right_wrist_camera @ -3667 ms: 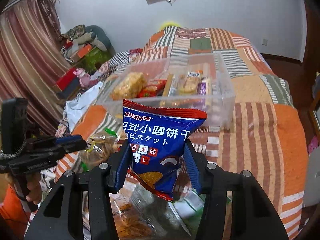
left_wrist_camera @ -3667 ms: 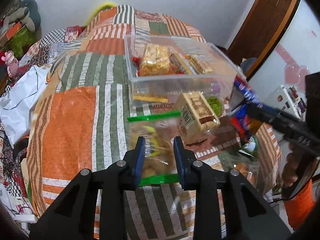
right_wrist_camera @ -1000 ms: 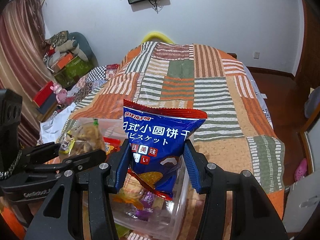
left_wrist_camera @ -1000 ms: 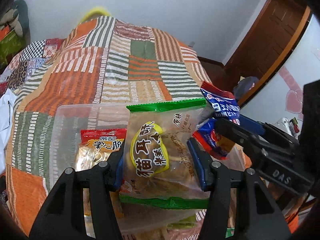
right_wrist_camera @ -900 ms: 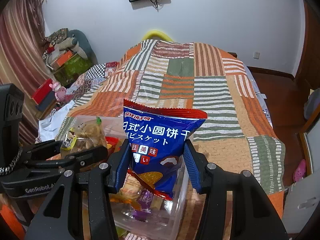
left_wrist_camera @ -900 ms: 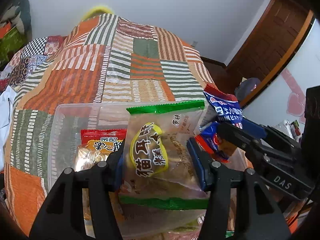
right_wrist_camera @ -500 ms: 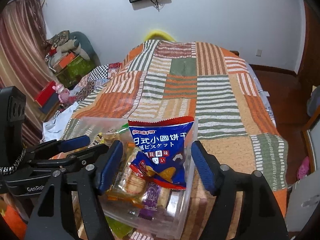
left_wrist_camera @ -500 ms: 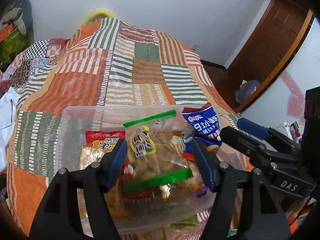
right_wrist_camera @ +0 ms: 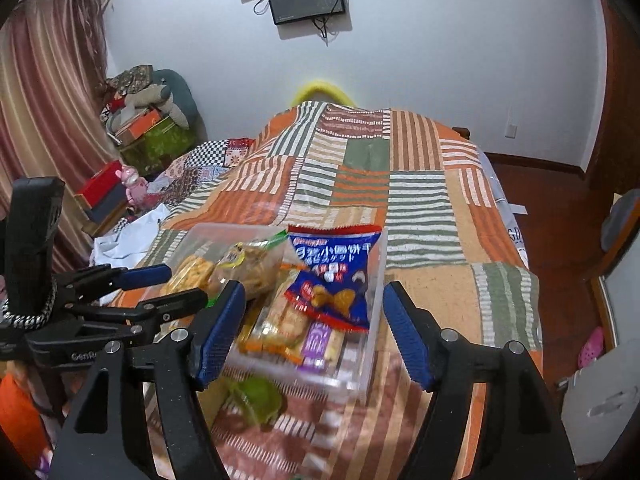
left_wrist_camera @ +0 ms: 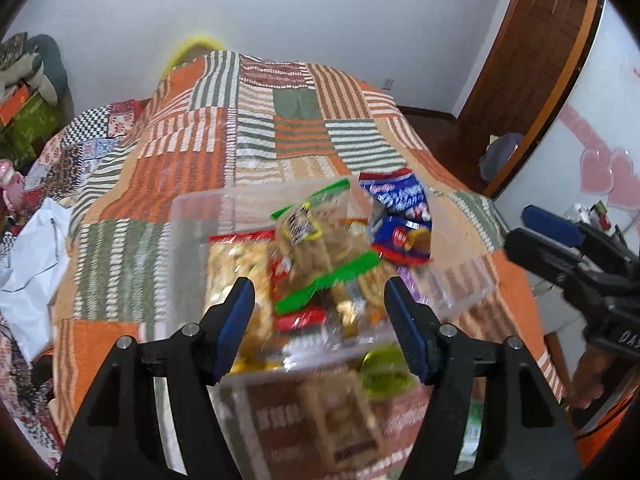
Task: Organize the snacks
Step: 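Grasp the printed bread loaf with the left tool while the right tool grasps the green snack packet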
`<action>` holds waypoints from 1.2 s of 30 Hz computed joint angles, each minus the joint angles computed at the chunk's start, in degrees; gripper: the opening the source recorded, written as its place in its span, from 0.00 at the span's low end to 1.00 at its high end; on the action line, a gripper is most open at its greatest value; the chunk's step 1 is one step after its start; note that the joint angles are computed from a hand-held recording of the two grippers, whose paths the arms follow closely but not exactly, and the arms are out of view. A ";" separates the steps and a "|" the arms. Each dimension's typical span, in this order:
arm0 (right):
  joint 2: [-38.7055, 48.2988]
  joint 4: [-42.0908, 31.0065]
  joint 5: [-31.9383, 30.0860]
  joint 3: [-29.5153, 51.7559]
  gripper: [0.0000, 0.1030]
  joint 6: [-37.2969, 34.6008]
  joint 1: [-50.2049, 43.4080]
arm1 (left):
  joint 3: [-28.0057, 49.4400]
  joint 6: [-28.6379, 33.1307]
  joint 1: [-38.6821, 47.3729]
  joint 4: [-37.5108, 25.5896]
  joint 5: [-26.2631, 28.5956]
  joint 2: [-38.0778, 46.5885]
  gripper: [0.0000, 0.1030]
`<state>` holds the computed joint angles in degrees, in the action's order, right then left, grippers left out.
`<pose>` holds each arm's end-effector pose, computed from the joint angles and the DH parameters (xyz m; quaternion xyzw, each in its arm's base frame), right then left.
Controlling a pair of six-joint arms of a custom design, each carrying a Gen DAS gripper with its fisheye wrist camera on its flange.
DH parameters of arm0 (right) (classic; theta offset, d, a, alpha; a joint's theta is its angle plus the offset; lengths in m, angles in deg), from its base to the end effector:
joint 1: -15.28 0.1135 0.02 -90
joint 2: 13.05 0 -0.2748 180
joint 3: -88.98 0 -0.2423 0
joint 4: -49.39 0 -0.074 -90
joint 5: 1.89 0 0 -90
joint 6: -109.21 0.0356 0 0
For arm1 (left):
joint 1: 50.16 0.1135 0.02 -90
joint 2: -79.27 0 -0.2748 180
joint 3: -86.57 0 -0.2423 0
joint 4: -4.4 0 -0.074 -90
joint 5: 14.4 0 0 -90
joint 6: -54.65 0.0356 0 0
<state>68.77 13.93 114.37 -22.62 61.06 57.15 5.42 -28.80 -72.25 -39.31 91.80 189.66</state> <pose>0.2237 0.1793 0.2495 0.0796 0.9118 0.0698 0.3967 0.3806 -0.1652 0.2337 0.2745 0.9051 -0.1732 0.2748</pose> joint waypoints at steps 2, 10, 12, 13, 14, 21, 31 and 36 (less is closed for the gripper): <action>-0.70 -1.14 1.22 -0.40 0.66 1.42 1.81 | -2.77 1.16 0.50 0.27 -0.34 -2.06 0.65; -1.73 -3.92 5.51 -4.12 0.67 9.92 10.07 | -14.00 5.31 2.81 1.95 -0.51 -10.05 0.65; -1.48 -4.35 6.00 -5.13 0.67 12.34 11.78 | -16.24 6.29 3.30 1.90 -0.25 -11.44 0.65; -1.25 -4.50 6.16 -5.79 0.67 13.74 12.76 | -17.96 7.05 3.63 2.10 -0.23 -12.50 0.65; -0.86 -5.37 6.62 -5.78 0.67 15.36 13.92 | -19.24 7.53 3.83 2.36 -0.28 -13.22 0.65; 2.65 -7.66 6.16 -7.83 0.67 23.64 19.43 | -25.57 10.14 6.67 1.93 1.16 -15.06 0.66; 5.70 -5.59 3.19 -10.09 0.67 30.24 24.08 | -30.88 10.24 9.25 5.70 2.00 -15.74 0.66; 3.51 0.87 -0.55 -14.13 0.67 30.58 24.25 | -31.18 9.52 8.33 6.53 2.88 -16.52 0.66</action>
<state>72.29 14.80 113.82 -36.75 91.64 81.40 -25.76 -19.29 -63.92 -32.78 94.68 173.14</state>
